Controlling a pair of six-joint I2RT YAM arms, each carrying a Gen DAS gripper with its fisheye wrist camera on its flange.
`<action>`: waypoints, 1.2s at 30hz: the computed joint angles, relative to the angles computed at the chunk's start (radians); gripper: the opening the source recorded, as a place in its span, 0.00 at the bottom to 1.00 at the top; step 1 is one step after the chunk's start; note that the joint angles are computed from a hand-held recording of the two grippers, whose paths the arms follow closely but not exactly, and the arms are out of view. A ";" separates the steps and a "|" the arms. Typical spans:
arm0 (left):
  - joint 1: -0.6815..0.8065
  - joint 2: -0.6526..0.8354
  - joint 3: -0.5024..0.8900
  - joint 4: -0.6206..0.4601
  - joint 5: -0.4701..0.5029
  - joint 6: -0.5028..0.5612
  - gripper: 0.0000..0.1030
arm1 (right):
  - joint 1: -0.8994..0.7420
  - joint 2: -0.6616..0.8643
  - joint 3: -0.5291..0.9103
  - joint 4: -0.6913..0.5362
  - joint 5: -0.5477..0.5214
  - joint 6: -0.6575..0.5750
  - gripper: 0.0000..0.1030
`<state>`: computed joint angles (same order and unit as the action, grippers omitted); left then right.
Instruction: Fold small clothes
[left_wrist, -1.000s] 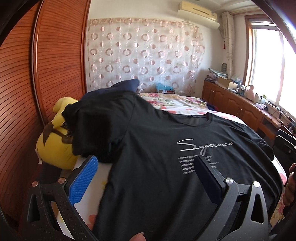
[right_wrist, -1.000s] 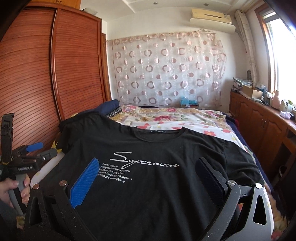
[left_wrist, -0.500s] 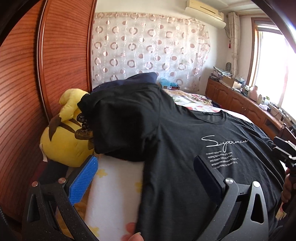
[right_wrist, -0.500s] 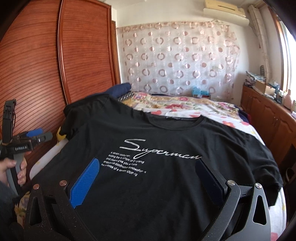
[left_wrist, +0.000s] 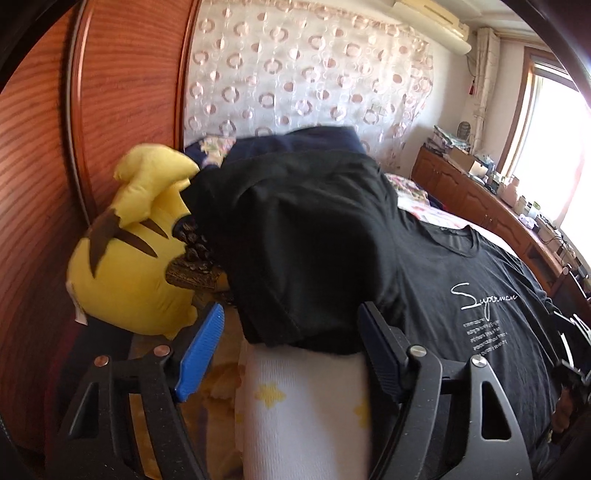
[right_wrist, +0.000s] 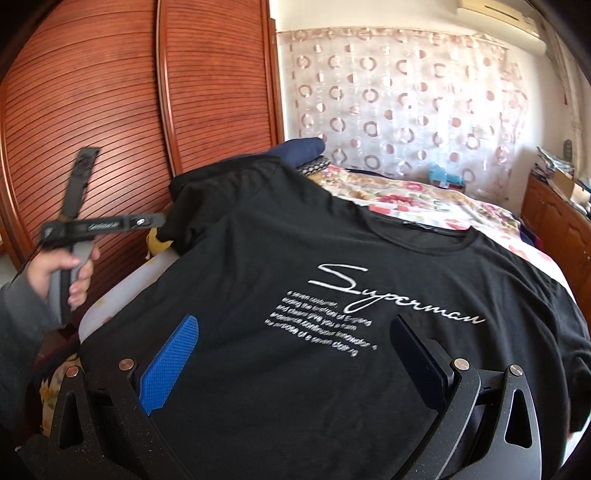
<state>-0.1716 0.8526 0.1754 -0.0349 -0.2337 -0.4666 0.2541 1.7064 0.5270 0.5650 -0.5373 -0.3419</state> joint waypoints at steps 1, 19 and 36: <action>0.026 0.070 0.006 0.043 0.029 0.011 0.63 | -0.008 0.004 0.000 -0.002 -0.007 -0.011 1.00; -0.046 -0.005 0.070 -0.049 -0.091 0.095 0.03 | -0.043 -0.035 -0.084 0.056 -0.021 0.021 1.00; -0.498 0.378 0.517 -0.069 -0.243 0.097 0.03 | -0.211 -0.077 -0.090 0.043 -0.074 0.073 1.00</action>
<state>-0.6695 1.2304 0.6924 -0.1043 -0.4768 -0.3696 0.0434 1.6298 0.4371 0.6076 -0.6111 -0.2685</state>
